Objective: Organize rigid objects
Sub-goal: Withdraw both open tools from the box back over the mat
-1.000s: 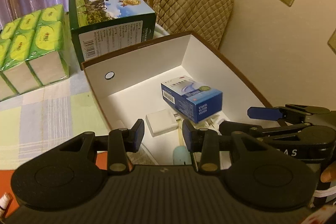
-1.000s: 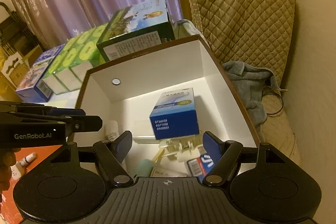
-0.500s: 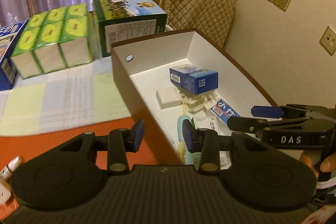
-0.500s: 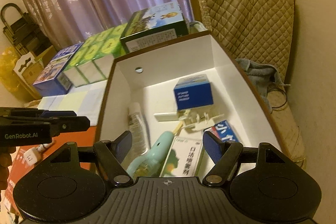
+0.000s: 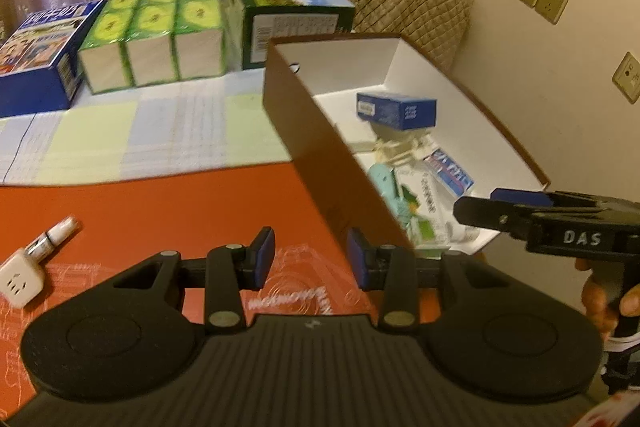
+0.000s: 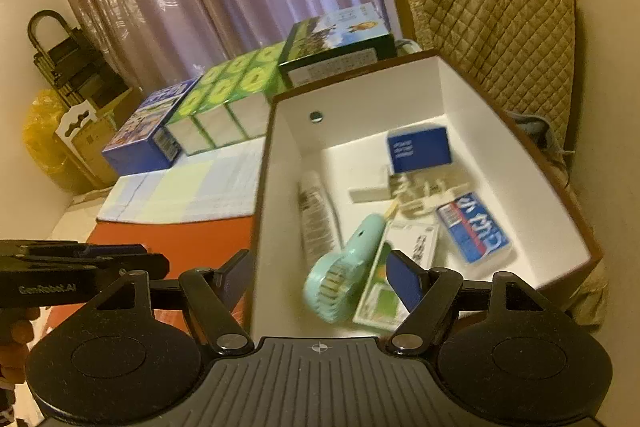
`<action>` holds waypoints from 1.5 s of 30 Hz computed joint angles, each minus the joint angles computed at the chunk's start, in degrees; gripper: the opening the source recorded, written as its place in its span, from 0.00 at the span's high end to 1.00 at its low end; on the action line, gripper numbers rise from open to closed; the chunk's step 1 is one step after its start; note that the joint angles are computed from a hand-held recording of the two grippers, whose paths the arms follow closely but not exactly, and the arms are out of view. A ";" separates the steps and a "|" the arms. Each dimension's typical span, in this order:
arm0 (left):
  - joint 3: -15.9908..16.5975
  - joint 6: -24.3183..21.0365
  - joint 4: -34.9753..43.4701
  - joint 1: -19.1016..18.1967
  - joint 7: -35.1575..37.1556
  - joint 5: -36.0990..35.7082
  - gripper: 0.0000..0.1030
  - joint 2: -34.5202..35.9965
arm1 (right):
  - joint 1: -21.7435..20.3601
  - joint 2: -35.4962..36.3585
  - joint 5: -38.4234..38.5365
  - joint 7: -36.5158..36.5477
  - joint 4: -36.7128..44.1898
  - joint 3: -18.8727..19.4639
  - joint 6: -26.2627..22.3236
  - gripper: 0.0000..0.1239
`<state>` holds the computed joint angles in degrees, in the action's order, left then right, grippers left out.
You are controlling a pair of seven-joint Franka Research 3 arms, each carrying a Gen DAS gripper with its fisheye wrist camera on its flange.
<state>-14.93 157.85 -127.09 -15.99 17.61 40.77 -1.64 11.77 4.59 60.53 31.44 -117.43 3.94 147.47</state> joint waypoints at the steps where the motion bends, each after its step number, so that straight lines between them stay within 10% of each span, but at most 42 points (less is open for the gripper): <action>1: 0.12 0.43 -1.37 0.06 0.08 -0.53 0.67 -0.98 | 0.14 -0.64 0.50 -0.22 -0.78 0.18 0.05 0.43; 16: 1.19 4.68 -20.62 4.44 7.12 -10.40 0.67 -17.58 | 8.36 -5.79 1.78 0.85 -7.40 2.75 3.61 0.43; 45: 5.66 1.61 -39.48 11.88 20.94 -20.59 0.66 -35.63 | 17.25 7.71 -15.04 16.60 0.13 10.23 9.63 0.43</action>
<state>-9.27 159.46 -166.56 -4.11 38.55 20.18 -37.27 29.02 12.29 45.49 48.04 -117.29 14.17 157.10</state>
